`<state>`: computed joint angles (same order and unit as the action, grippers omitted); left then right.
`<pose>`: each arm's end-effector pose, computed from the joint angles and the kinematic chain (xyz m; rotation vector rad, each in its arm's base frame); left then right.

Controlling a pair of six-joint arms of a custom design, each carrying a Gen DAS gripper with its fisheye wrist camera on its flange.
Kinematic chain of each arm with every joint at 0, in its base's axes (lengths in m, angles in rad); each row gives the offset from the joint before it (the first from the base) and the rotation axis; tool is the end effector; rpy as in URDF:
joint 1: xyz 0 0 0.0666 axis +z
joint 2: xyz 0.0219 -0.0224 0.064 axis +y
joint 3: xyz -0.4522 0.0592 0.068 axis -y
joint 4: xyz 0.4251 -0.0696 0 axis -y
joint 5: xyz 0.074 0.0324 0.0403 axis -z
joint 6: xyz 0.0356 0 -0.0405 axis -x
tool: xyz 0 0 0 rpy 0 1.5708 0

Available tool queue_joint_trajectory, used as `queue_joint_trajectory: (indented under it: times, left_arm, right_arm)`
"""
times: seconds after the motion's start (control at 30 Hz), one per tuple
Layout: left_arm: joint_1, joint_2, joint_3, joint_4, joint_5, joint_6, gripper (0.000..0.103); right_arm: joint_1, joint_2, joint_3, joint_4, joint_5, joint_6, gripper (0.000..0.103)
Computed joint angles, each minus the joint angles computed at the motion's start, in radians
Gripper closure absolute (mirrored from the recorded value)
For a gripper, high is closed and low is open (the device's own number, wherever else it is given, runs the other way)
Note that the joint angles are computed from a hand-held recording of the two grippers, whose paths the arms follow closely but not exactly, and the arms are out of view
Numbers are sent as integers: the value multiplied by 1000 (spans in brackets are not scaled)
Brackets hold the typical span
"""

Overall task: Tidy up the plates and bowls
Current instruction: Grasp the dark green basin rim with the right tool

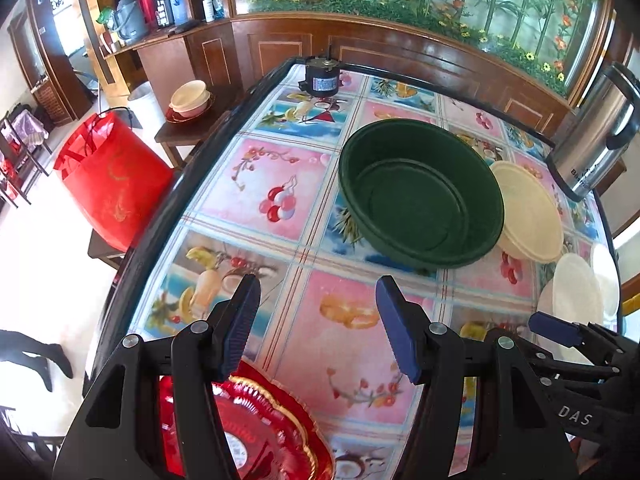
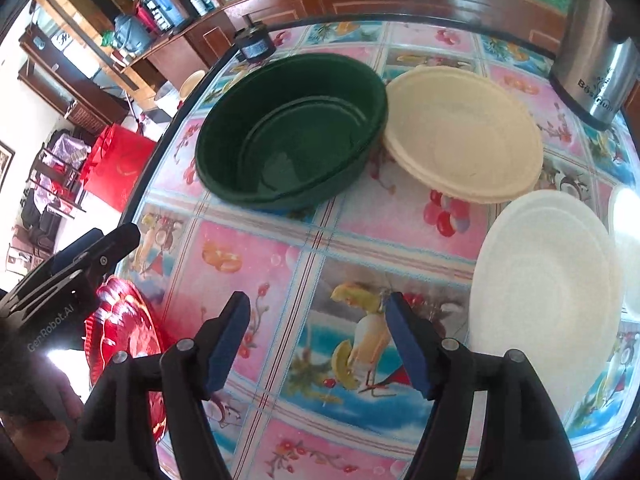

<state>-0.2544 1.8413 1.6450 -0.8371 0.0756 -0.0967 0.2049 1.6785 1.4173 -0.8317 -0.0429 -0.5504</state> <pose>0.6584 -0.1744 0.3711 0.4821 2.5627 -0.1549 0.5863 0.1230 0.3657 0.4498 2.6598 0.2961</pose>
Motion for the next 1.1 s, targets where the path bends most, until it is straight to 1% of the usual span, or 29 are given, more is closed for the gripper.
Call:
queue_joint_trajectory:
  times: [0.07, 0.23, 0.4, 0.6, 0.73, 0.9, 1.1]
  left_arm:
    - [-4, 22, 33, -12, -3, 8, 42]
    - [-10, 77, 116, -39, 12, 26, 42]
    - [-14, 151, 225, -117, 35, 48, 42]
    - [-26, 220, 325, -174, 36, 53, 42]
    - [-31, 275, 405, -223, 38, 71, 42]
    - [-41, 324, 478, -257, 24, 79, 42]
    - [-49, 383, 556, -311, 0, 88, 42]
  right_arm:
    - [-13, 1, 2, 12, -13, -11, 29]
    - [-42, 12, 6, 39, -55, -47, 29]
    - [-67, 23, 14, 59, -78, -75, 29]
    - [-89, 47, 33, 72, -110, -114, 29]
    - [-106, 60, 39, 90, -137, -145, 29]
    - [-121, 77, 49, 102, -156, -174, 29]
    - [-126, 95, 64, 119, -177, -188, 29]
